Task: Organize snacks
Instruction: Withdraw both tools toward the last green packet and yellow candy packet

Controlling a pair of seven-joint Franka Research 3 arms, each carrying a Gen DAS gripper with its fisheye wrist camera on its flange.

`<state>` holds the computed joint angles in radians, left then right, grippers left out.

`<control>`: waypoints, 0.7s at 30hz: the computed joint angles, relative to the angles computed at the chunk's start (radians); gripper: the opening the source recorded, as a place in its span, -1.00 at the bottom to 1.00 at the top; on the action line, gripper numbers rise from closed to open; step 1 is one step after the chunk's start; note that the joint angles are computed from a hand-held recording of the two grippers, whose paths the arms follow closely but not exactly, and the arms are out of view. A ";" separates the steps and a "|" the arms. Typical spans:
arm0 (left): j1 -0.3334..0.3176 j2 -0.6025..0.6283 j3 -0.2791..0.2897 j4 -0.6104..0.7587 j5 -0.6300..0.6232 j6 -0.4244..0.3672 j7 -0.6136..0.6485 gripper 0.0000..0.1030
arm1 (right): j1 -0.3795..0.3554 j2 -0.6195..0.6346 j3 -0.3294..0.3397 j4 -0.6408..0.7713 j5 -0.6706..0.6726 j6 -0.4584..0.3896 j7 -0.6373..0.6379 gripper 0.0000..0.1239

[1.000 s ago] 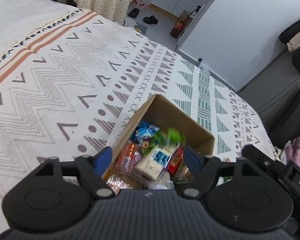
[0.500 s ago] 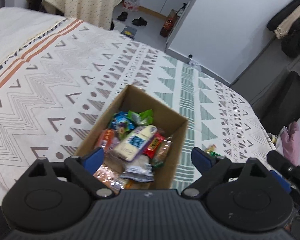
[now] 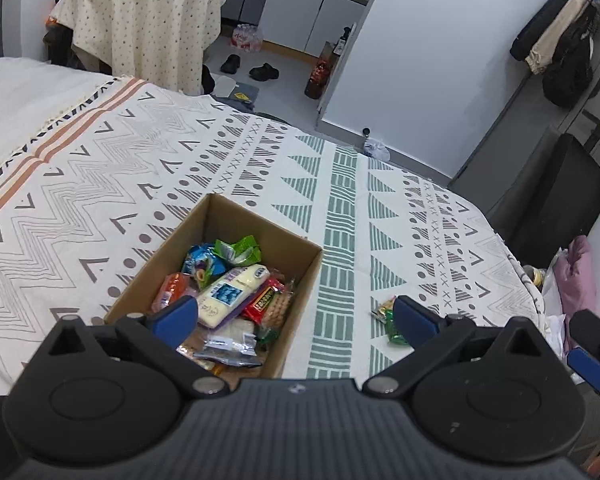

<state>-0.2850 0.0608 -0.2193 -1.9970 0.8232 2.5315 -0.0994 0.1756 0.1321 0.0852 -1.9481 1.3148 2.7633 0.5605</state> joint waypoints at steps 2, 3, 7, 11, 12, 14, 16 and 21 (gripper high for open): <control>-0.005 0.013 -0.003 0.013 -0.004 -0.004 0.003 1.00 | -0.009 0.004 -0.007 -0.005 -0.006 -0.011 0.000 0.66; -0.008 0.020 -0.004 0.021 -0.007 -0.007 0.007 1.00 | -0.014 0.007 -0.011 -0.006 -0.012 -0.017 0.004 0.66; -0.030 0.058 -0.003 0.060 0.000 -0.020 0.011 1.00 | -0.037 0.018 -0.023 -0.011 -0.037 -0.044 0.012 0.66; -0.051 0.100 0.003 0.102 0.005 -0.018 0.022 1.00 | -0.061 0.031 -0.029 -0.010 -0.055 -0.064 0.007 0.66; -0.057 0.111 0.005 0.114 0.004 -0.021 0.027 1.00 | -0.068 0.036 -0.031 -0.008 -0.057 -0.068 0.005 0.66; -0.072 0.138 0.009 0.146 0.005 -0.036 0.039 1.00 | -0.080 0.047 -0.033 -0.004 -0.058 -0.071 0.007 0.66; -0.081 0.165 0.015 0.172 -0.003 -0.030 0.055 1.00 | -0.093 0.063 -0.032 0.002 -0.043 -0.075 0.007 0.66; -0.108 0.232 0.032 0.237 -0.033 -0.038 0.100 1.00 | -0.113 0.113 -0.025 0.018 -0.041 -0.080 0.040 0.65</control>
